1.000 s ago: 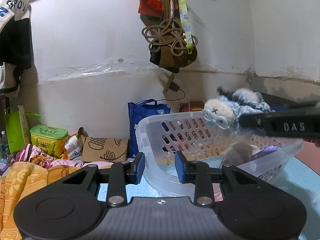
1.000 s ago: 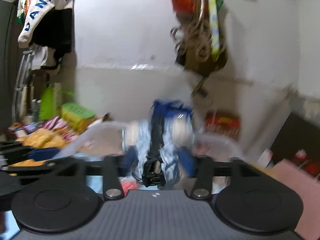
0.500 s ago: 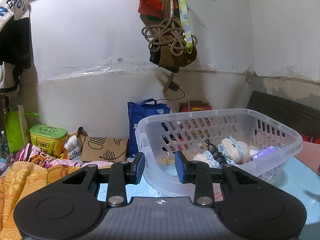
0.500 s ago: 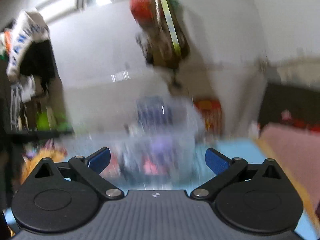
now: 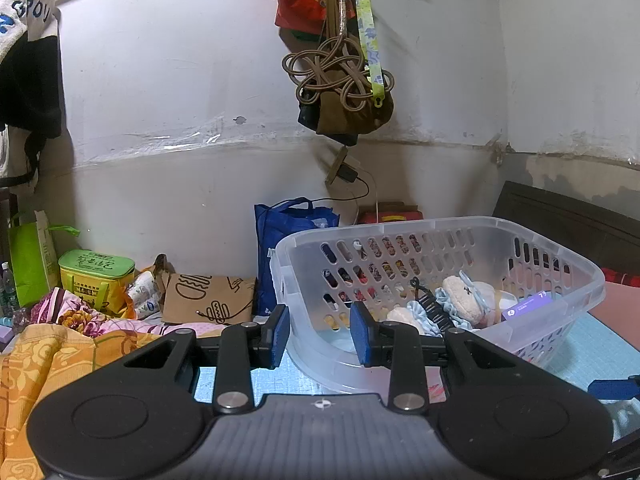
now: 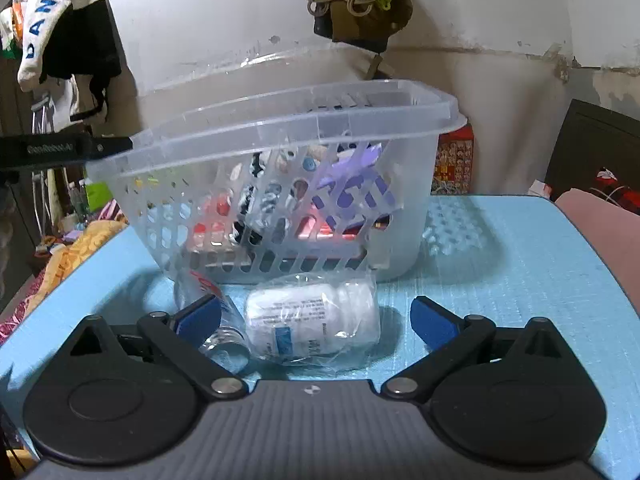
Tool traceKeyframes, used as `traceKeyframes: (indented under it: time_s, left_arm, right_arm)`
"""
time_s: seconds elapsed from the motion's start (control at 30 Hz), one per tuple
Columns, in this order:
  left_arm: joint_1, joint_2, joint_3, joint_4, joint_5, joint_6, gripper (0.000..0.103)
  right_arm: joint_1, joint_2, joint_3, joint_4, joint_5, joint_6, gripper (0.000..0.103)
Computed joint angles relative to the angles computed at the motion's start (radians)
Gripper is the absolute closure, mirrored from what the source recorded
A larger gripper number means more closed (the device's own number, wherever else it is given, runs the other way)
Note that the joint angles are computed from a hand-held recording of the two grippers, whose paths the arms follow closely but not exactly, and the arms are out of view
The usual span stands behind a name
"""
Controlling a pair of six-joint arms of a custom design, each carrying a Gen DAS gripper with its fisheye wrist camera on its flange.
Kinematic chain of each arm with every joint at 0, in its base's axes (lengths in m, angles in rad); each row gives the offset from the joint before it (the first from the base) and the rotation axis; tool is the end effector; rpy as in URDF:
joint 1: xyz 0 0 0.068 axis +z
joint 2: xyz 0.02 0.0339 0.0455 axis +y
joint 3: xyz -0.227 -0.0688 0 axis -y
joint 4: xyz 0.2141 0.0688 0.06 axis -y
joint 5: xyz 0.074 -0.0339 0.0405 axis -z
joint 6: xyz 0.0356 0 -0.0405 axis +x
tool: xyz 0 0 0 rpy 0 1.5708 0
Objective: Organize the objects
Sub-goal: 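Grasp the clear plastic-wrapped bottle with the right gripper, then lower the wrapped bottle into the basket and open the right gripper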
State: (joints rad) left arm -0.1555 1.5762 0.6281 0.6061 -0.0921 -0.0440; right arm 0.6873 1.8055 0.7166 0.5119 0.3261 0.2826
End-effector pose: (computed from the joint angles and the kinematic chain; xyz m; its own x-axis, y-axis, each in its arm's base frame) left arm 0.2949 -0.0429 0.1649 -0.3340 0.0080 -0.9425 0.0540 0.9985 -0.0106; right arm 0.2511 0.1913 0.1136 -0.5147 -0.0807 -0.8536 -0.2603 0.9633 0.0659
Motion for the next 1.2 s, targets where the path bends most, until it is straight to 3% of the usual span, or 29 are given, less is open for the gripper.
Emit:
traceKeyframes:
  time_s: [0.1,0.17,0.37,0.67,1.0,1.1,1.2]
  left_arm:
    - [-0.002,0.006,0.005,0.001,-0.003,0.002,0.066]
    - [-0.002,0.007,0.004,0.004,-0.002,0.0,0.066]
    - [-0.002,0.011,0.006,0.006,-0.003,-0.002,0.066]
    - [0.001,0.013,0.003,0.015,0.003,-0.01,0.066]
    - [0.004,0.015,0.002,0.018,0.004,-0.008,0.066]
    - [0.005,0.015,0.001,0.02,0.006,-0.006,0.066]
    - [0.01,0.015,0.0,0.021,0.014,-0.007,0.066]
  right_arm:
    - [-0.001,0.014,0.005,-0.003,0.002,-0.008,0.012]
    - [-0.003,0.015,0.006,-0.008,0.0,-0.007,0.026]
    - [0.006,0.015,-0.013,0.023,0.005,-0.024,0.027]
    - [0.072,0.027,-0.124,0.271,0.148,-0.066,0.028]
    - [0.092,0.051,-0.153,0.383,0.195,-0.087,0.028]
    - [0.122,0.087,-0.225,0.591,0.245,-0.129,0.028]
    - [0.135,0.072,-0.269,0.647,0.277,-0.114,0.028]
